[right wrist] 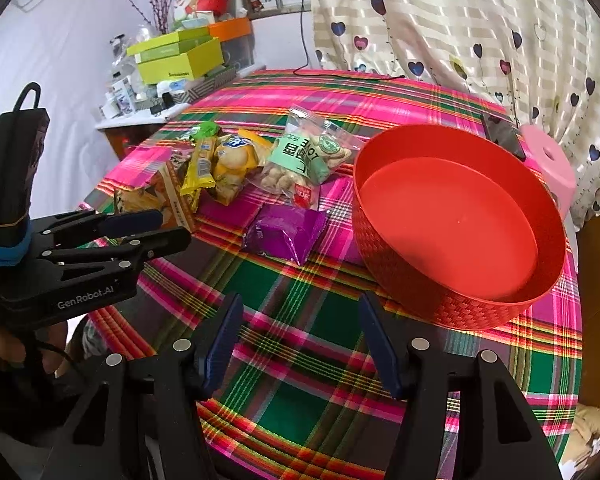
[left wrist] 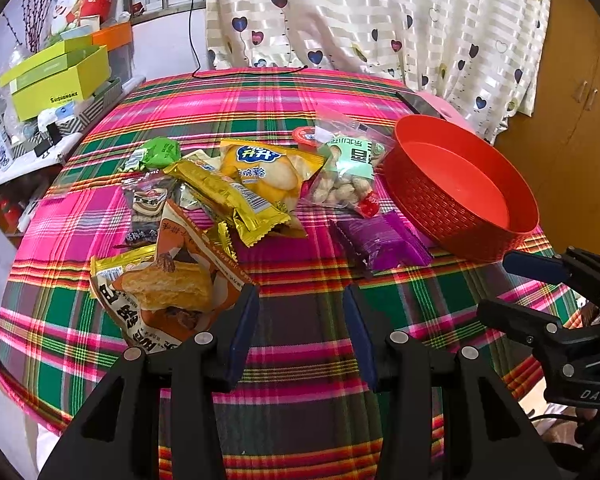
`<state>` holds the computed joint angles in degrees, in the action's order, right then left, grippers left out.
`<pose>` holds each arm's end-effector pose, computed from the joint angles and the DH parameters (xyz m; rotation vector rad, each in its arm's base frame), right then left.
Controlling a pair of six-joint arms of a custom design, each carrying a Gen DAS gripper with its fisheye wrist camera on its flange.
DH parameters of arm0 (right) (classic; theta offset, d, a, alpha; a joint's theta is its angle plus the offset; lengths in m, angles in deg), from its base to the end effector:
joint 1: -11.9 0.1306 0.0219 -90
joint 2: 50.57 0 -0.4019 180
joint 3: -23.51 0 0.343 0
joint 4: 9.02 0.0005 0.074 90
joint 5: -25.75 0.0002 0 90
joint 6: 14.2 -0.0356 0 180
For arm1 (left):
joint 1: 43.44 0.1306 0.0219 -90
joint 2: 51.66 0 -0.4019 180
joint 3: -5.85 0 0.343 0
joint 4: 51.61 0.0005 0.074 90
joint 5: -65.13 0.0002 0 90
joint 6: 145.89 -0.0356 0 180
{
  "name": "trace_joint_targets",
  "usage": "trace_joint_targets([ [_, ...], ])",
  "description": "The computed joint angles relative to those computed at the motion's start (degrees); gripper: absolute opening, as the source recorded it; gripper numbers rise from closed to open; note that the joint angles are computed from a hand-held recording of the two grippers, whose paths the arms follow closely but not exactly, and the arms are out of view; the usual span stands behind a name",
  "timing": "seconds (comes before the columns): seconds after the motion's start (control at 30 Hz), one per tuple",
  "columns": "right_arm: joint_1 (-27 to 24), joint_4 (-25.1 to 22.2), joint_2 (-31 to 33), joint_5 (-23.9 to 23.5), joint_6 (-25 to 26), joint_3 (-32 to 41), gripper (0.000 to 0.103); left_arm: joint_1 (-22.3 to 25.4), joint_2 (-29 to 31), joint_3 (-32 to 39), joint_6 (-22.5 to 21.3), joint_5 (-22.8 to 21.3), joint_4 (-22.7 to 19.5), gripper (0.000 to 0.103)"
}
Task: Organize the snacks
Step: 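Move the left gripper toward the orange-white pastry bag on the table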
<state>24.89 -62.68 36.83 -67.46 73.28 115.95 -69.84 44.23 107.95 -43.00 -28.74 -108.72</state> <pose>0.4066 0.0953 0.4799 -0.2470 2.4140 0.1910 0.4246 -0.2086 0.4824 0.2609 2.4549 -0.2162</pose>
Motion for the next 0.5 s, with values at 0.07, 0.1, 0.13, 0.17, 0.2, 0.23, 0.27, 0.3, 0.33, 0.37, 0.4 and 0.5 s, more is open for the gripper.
trace_joint_targets([
  [0.07, 0.1, -0.1, 0.0, 0.1, 0.0, 0.2, 0.059, 0.3, -0.3, -0.2, 0.3, 0.5, 0.1, 0.045],
  [0.1, 0.3, 0.0, 0.0, 0.2, 0.0, 0.3, 0.059, 0.4, -0.5, -0.4, 0.5, 0.6, 0.2, 0.045],
  [0.13, 0.4, 0.1, -0.1, 0.3, 0.1, 0.4, 0.059, 0.5, -0.6, -0.4, 0.6, 0.7, 0.3, 0.045],
  [0.17, 0.5, 0.3, -0.1, 0.4, 0.2, 0.5, 0.059, 0.6, -0.9, -0.7, 0.7, 0.7, 0.6, 0.045],
  [0.2, 0.6, 0.5, -0.3, 0.4, 0.3, 0.4, 0.059, 0.8, -1.0, -0.7, 0.8, 1.1, 0.8, 0.045],
  [0.23, 0.7, 0.6, -0.4, 0.5, 0.3, 0.3, 0.059, 1.0, -1.2, -0.9, 1.0, 1.5, 1.0, 0.045],
  [0.27, 0.9, 0.8, -0.5, 0.6, 0.3, 0.3, 0.059, 1.1, -1.3, -1.0, 1.1, 1.7, 1.2, 0.045],
  [0.3, 1.0, 0.9, -0.6, 0.5, 0.3, 0.2, 0.059, 1.2, -1.5, -1.1, 1.3, 2.0, 1.4, 0.045],
  [0.33, 1.1, 1.1, -0.6, 0.5, 0.4, 0.1, 0.059, 1.4, -1.6, -1.3, 1.3, 2.3, 1.6, 0.045],
  [0.37, 1.1, 1.1, -0.7, 0.4, 0.4, 0.1, 0.059, 1.5, -1.7, -1.3, 1.3, 2.6, 1.8, 0.045],
  [0.4, 1.2, 1.1, -0.7, 0.4, 0.4, 0.1, 0.059, 1.6, -1.8, -1.4, 1.4, 2.6, 1.9, 0.045],
  [0.5, 1.3, 1.3, -0.7, 0.3, 0.4, 0.1, 0.059, 1.6, -2.1, -1.6, 1.6, 2.4, 2.1, 0.045],
])
